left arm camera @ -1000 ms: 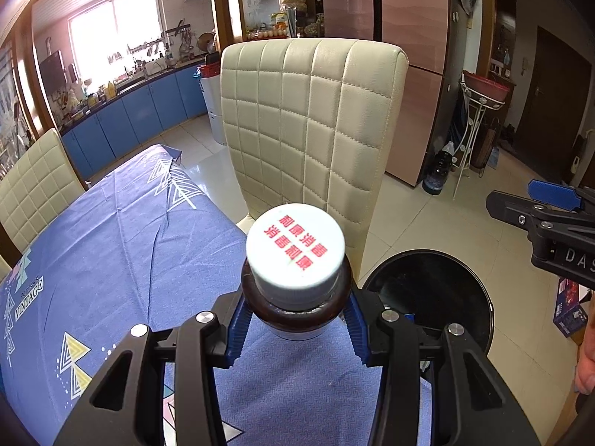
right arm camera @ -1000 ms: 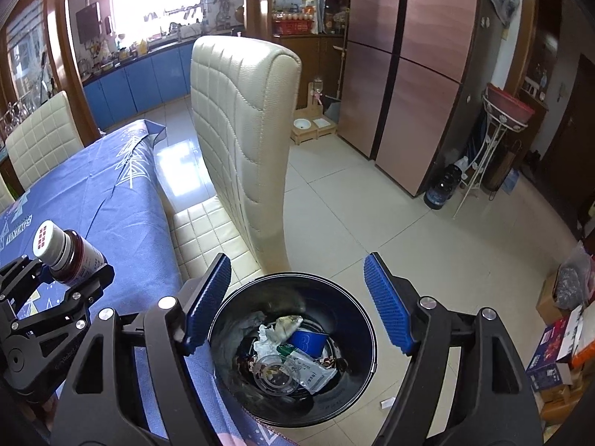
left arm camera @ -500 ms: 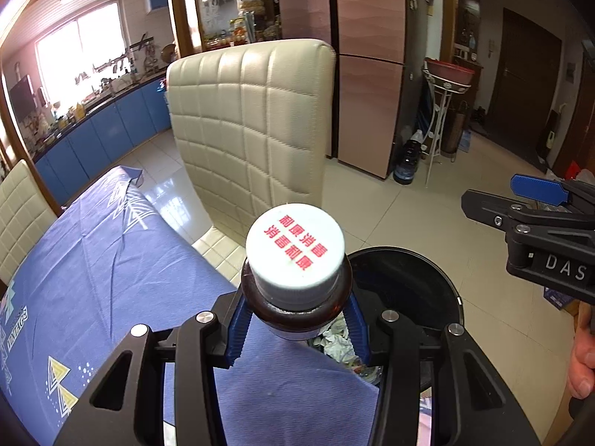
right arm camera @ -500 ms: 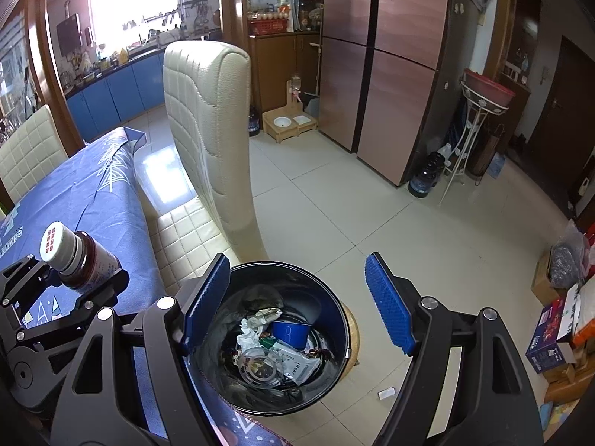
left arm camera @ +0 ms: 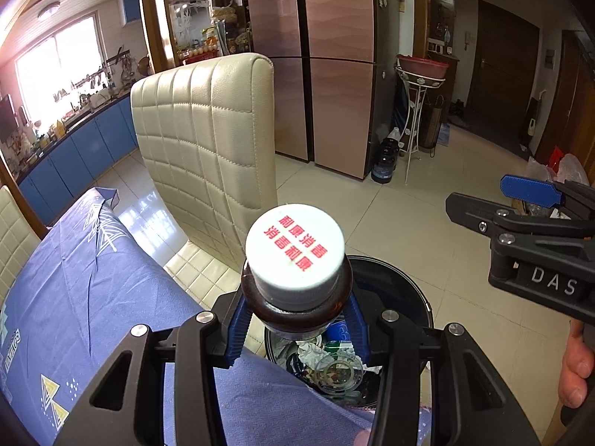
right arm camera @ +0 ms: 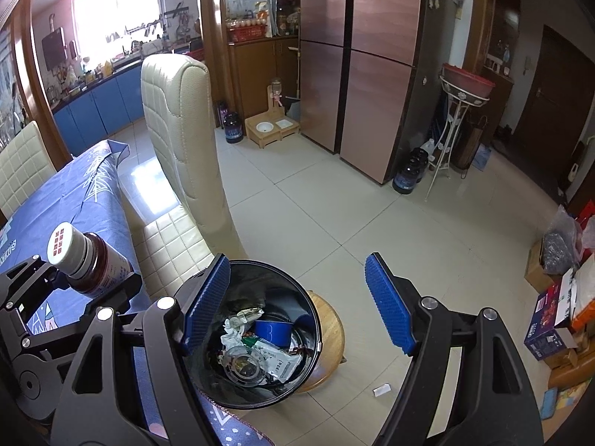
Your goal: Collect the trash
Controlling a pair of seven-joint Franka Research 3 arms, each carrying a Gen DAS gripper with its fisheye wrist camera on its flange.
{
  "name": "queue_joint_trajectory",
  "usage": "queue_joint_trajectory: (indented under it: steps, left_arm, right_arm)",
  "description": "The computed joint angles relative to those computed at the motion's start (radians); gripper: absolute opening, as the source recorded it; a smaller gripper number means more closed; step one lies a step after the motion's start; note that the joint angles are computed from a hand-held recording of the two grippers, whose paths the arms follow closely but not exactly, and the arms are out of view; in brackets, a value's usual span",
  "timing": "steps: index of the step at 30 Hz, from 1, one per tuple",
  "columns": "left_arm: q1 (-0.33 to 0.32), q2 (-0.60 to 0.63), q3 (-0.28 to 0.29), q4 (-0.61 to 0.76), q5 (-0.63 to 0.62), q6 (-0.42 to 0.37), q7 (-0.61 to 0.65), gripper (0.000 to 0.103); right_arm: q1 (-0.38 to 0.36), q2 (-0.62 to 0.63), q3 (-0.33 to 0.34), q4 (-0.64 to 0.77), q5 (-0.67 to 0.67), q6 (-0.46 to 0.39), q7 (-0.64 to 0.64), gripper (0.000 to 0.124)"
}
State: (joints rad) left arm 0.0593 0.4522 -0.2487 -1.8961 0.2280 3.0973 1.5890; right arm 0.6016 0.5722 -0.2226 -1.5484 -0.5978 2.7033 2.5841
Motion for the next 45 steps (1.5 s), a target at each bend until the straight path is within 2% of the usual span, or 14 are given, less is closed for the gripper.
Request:
queue_joint_trajectory:
  steps: [10,13,14,16,18,22,25,27,34,38,45]
  left_arm:
    - [0.014,-0.003,-0.033,0.002,-0.003,0.014,0.019,0.043]
    - [0.034,-0.005,-0.062,-0.002,-0.017,0.01,0.035,0.045]
    - [0.026,-0.006,-0.055,-0.001,-0.016,0.012,0.032,0.047]
    - [0.021,-0.013,-0.05,-0.009,-0.015,0.028,0.031,0.066]
    - [-0.001,-0.024,-0.022,-0.025,-0.004,0.063,0.01,0.073]
    - [0.05,-0.022,-0.079,-0.025,-0.008,0.049,0.02,0.082]
    - [0.044,-0.027,-0.066,-0.031,-0.015,0.048,0.003,0.085]
    - [0.053,-0.029,-0.072,-0.035,-0.022,0.042,-0.001,0.086]
    - [0.016,-0.045,-0.017,-0.047,-0.011,0.036,-0.033,0.086]
    - [0.042,-0.054,-0.04,-0.059,-0.018,0.036,-0.023,0.086]
    - [0.027,-0.064,-0.019,-0.068,-0.016,0.033,-0.04,0.086]
  right_arm:
    - [0.025,-0.032,-0.029,-0.034,-0.08,-0.012,0.086,0.075]
    - [0.025,-0.041,-0.028,-0.041,-0.112,-0.027,0.114,0.075]
    - [0.022,-0.045,-0.024,-0.045,-0.12,-0.028,0.12,0.075]
    - [0.016,-0.053,-0.019,-0.053,-0.135,-0.029,0.138,0.075]
    - [0.01,-0.057,-0.012,-0.057,-0.146,-0.03,0.152,0.075]
    - [0.0,-0.063,0.001,-0.061,-0.164,-0.034,0.17,0.075]
    - [-0.005,-0.066,0.009,-0.063,-0.175,-0.035,0.171,0.075]
    - [-0.008,-0.066,0.014,-0.06,-0.178,-0.037,0.17,0.075]
    - [-0.01,-0.066,0.024,-0.061,-0.184,-0.035,0.171,0.076]
    - [-0.009,-0.069,0.025,-0.063,-0.187,-0.03,0.17,0.076]
    - [-0.007,-0.07,0.027,-0.064,-0.191,-0.03,0.17,0.077]
